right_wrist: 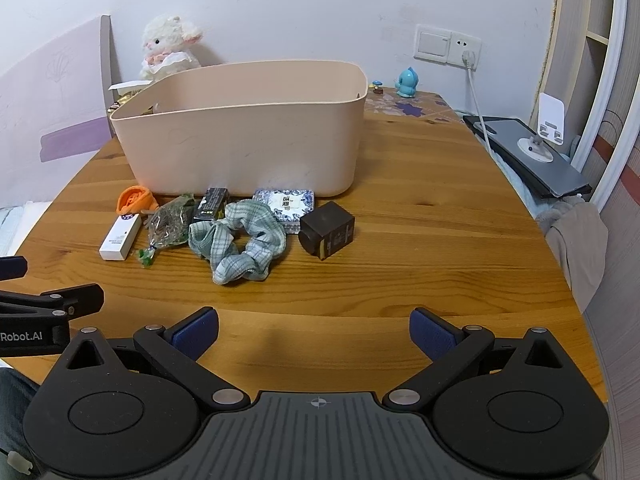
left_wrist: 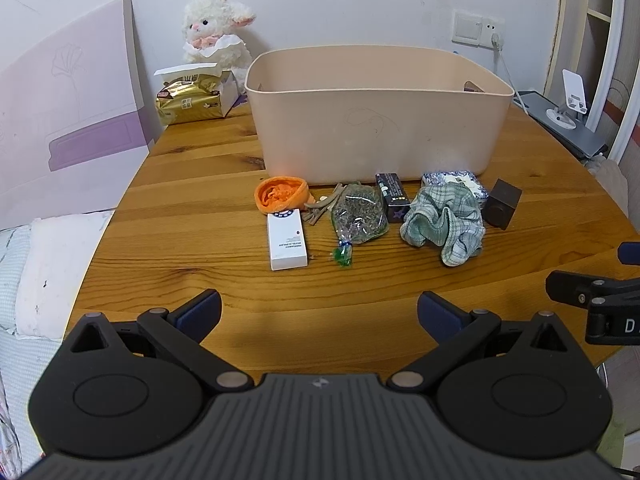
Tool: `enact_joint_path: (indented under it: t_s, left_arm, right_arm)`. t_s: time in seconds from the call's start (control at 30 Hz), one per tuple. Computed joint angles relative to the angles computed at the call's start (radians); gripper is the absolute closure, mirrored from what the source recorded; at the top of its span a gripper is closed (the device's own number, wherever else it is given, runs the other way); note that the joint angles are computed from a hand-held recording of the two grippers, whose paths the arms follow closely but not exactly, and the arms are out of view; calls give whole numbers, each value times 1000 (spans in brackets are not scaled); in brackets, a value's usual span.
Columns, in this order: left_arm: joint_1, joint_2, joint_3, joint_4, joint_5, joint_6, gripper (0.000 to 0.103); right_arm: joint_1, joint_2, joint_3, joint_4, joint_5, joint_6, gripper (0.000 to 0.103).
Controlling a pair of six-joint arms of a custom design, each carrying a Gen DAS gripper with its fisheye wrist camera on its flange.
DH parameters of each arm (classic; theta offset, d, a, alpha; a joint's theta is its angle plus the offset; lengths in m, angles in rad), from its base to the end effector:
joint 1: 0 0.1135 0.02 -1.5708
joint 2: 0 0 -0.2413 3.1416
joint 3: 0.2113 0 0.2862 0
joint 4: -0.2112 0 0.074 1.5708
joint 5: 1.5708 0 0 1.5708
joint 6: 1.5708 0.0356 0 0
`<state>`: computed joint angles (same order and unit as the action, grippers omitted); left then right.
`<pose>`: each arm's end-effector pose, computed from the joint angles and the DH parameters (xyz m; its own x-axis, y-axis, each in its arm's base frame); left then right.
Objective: Organize objects
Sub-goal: 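Move both tools toward the white medicine box and black cube box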
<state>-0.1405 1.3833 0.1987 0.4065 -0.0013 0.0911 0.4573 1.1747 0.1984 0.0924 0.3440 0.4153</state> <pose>0.2120 -0.0299 0.0370 -0.6794 0.1880 -0.7093 0.2018 0.9772 0.0657 0.1861 0.0782 0.0548 -0.7250 0.0666 -0.6855 0.0752 0.9970 0.0173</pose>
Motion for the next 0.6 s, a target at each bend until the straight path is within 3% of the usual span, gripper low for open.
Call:
enact_joint_path:
  t_s: [0.6]
  left_arm:
    - [41, 86, 59, 23, 37, -1, 0]
  right_arm:
    - [-56, 117, 31, 113, -37, -50, 0]
